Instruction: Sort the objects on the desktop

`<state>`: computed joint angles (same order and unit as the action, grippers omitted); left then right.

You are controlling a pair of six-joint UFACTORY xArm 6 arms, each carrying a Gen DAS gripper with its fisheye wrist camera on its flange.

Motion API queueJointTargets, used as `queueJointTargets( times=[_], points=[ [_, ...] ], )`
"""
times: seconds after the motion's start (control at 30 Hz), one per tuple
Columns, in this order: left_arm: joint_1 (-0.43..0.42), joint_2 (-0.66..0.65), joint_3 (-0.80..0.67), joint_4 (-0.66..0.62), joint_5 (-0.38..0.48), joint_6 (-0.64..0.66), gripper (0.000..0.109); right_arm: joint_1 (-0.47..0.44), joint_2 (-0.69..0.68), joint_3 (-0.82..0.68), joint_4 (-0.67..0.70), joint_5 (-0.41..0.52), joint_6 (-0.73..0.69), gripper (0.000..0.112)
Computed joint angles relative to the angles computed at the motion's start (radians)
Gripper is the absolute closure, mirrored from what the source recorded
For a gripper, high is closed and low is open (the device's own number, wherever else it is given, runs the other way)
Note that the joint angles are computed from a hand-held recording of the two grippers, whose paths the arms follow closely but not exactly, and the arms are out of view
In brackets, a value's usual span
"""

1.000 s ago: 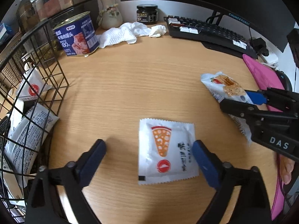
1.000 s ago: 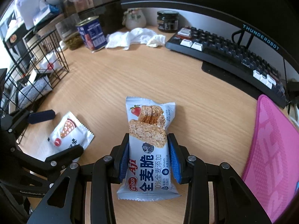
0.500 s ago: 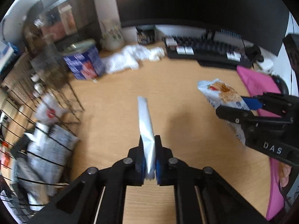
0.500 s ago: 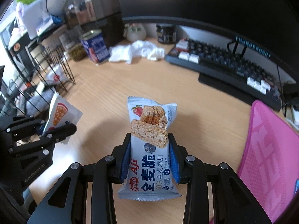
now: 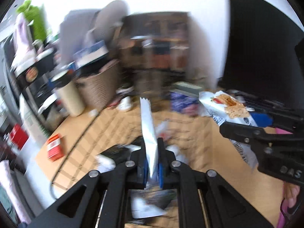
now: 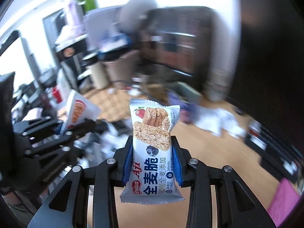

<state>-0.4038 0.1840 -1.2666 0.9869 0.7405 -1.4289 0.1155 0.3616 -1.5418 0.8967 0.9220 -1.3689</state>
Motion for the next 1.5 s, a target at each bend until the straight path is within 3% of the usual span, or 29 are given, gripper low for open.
queueJointTargets(
  times=[0.2,0.33,0.4,0.43,0.47,0.5,1.23,1.4,1.5],
  points=[
    [0.080,-0.055,0.113,0.008,-0.059,-0.053,0.101,0.117,-0.029,0.083,0.008,-0.026,0.002,0.077],
    [0.103,-0.060,0.144,0.014,-0.102,-0.066,0.100,0.137,-0.023,0.111,0.013,-0.058,0.003,0.077],
    [0.113,-0.067,0.164,0.026,-0.130,-0.083,0.086,0.139,-0.021,0.117,0.016,-0.066,-0.010,0.071],
    [0.119,-0.070,0.173,0.026,-0.152,-0.090,0.058,0.142,-0.015,0.111,0.014,-0.073,-0.008,0.066],
    [0.122,-0.076,0.181,0.043,-0.166,-0.116,0.042,0.142,-0.010,0.105,0.016,-0.076,-0.005,0.056],
    [0.120,-0.086,0.189,0.072,-0.160,-0.155,0.039,0.138,0.000,0.090,0.022,-0.064,-0.003,0.054],
    [0.083,-0.125,0.194,0.117,-0.121,-0.196,0.038,0.107,-0.063,0.124,0.085,-0.040,-0.050,0.053],
    [0.077,-0.142,0.200,0.127,-0.157,-0.197,0.038,0.088,-0.093,0.132,0.086,-0.020,-0.052,0.053],
    [0.062,-0.152,0.200,0.162,-0.186,-0.232,0.032,0.057,-0.128,0.155,0.096,-0.001,-0.071,0.053]
  ],
)
